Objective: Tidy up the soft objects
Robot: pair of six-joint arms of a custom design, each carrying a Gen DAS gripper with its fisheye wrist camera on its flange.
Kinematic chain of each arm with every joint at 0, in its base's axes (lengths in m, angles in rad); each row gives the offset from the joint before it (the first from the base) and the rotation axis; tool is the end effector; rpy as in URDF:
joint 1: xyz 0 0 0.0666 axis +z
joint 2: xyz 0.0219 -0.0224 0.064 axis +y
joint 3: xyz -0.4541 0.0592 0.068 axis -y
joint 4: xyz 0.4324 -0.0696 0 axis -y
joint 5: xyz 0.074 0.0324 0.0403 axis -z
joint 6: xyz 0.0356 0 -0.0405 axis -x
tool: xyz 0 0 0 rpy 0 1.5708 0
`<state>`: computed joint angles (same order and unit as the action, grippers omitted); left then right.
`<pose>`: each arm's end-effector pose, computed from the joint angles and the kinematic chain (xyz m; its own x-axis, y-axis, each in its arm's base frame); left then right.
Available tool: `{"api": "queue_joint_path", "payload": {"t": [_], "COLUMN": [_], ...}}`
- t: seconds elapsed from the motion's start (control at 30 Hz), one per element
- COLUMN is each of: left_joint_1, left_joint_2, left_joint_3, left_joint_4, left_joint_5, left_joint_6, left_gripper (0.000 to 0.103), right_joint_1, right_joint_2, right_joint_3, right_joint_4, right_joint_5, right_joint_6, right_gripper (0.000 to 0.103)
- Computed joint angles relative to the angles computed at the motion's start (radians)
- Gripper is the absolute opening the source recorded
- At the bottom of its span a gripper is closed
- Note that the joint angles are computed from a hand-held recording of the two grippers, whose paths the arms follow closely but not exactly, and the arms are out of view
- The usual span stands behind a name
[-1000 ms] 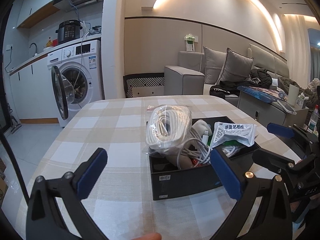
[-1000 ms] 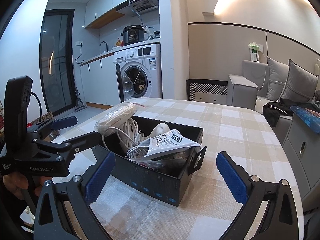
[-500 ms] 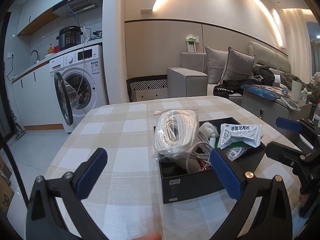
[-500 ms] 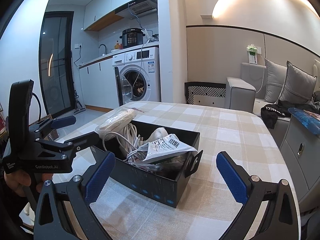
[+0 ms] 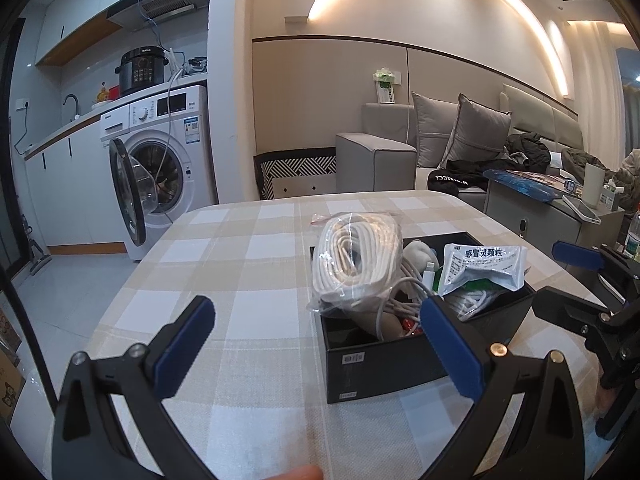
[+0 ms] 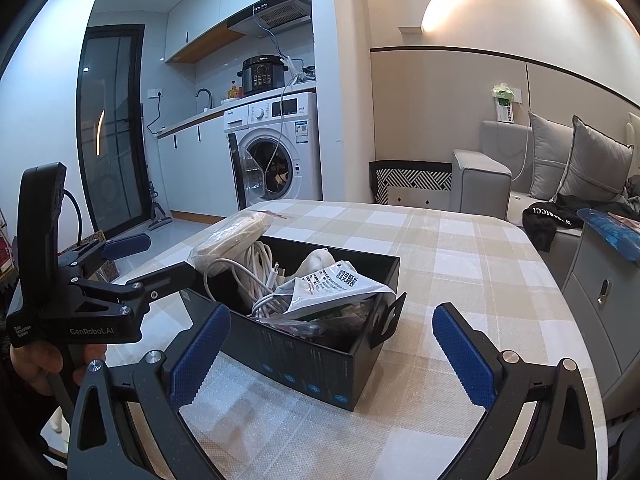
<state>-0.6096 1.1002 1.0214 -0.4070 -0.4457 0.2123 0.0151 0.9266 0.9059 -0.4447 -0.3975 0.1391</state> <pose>0.3377 -0.2176 0.4824 -0.4172 0.0595 -0.9069 0.1188 0.9929 0.0104 0.3310 0.0184 0.4775 -0.3945 -0.1338 -0.9091 -0.4186 0.9069 0.0481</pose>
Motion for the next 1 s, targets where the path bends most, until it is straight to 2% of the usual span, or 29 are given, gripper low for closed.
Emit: {"api": "queue_joint_path", "payload": {"t": [1.0], "left_joint_1": [0.002], "left_joint_2": [-0.010], "left_joint_3": [-0.008], "left_joint_4": [0.014], "left_joint_5": [0.011], "left_joint_6": [0.002], "left_gripper": [0.103], "right_joint_1": [0.001], "right_joint_2": [-0.001], "right_joint_3": [-0.004], "right_joint_4": [0.011], "right_joint_5": [-0.009], "right_joint_6": [0.008], "right_gripper": [0.103]}}
